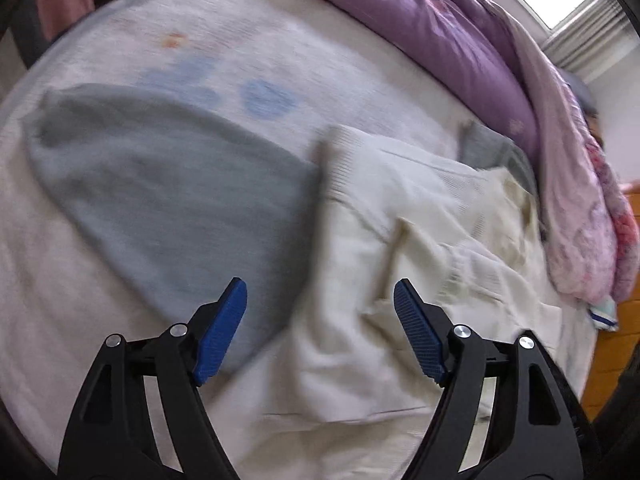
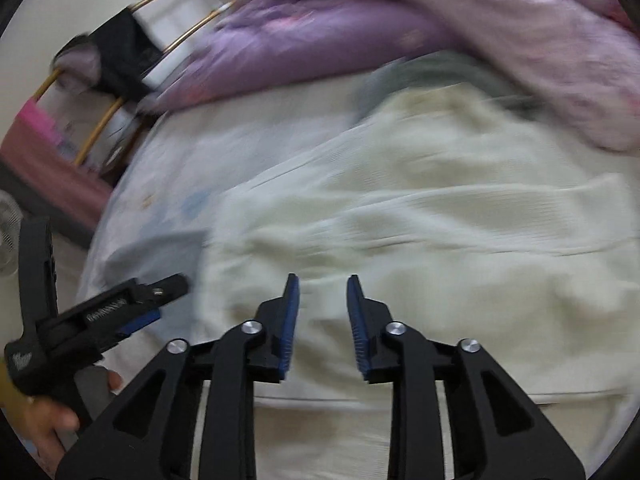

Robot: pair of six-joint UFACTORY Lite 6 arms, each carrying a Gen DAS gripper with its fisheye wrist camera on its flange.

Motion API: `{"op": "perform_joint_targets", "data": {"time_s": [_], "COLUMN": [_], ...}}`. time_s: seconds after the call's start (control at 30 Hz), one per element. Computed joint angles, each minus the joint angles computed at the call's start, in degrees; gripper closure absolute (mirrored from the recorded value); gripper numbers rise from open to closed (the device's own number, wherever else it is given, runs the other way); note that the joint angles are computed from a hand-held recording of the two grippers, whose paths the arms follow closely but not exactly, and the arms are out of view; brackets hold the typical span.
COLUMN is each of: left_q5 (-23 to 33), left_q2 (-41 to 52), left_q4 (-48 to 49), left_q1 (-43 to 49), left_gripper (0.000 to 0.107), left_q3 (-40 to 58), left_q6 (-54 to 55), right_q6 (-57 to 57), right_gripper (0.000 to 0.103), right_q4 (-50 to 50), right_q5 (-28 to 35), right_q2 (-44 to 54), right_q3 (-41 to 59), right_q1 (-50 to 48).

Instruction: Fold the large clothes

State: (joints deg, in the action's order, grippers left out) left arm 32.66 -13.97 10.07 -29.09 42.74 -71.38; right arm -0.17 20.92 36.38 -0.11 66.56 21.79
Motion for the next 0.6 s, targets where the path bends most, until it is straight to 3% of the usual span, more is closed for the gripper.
{"op": "perform_joint_targets", "data": {"time_s": [0.13,0.2,0.3,0.33,0.37,0.43,0.6], "left_q5": [-3.15,0.6,1.14,1.95,4.41,7.88,3.9], "left_q2": [13.75,23.25,28.82,29.32,30.13,30.26,21.1], "left_q4": [-4.63,-0.56,0.03,2.32,5.0,7.45,3.72], "left_q1": [-2.14,-3.87,-3.72,-4.32,-5.28,-6.06,-2.81], "left_gripper": [0.03,0.03,0.032,0.05,0.062,0.104,0.103], "left_q3": [8.77,15.89,19.68,20.54,22.02,22.81,15.87], "left_q6": [6.2,4.48,4.88,3.23,1.51,0.23,3.63], "right_q6": [-8.29,-14.1,-20.8,-21.93,-22.88,-22.98,-23.41], "right_gripper": [0.073,0.072,0.068,0.067,0.065,0.063,0.061], "right_q4": [-2.42,-2.8,-0.85,-0.71,-0.64,-0.01,2.13], "right_q5": [3.75,5.37,6.46,6.44,6.6,7.13,10.09], "right_q2": [-4.82,-4.28,-0.5,1.27,3.34,7.17,15.06], "right_q3": [-3.07,-1.92,1.13,2.49,4.25,7.29,13.63], "right_q1": [-15.81,-25.13,-35.43,-37.48,-39.92,-42.04,-47.27]}}
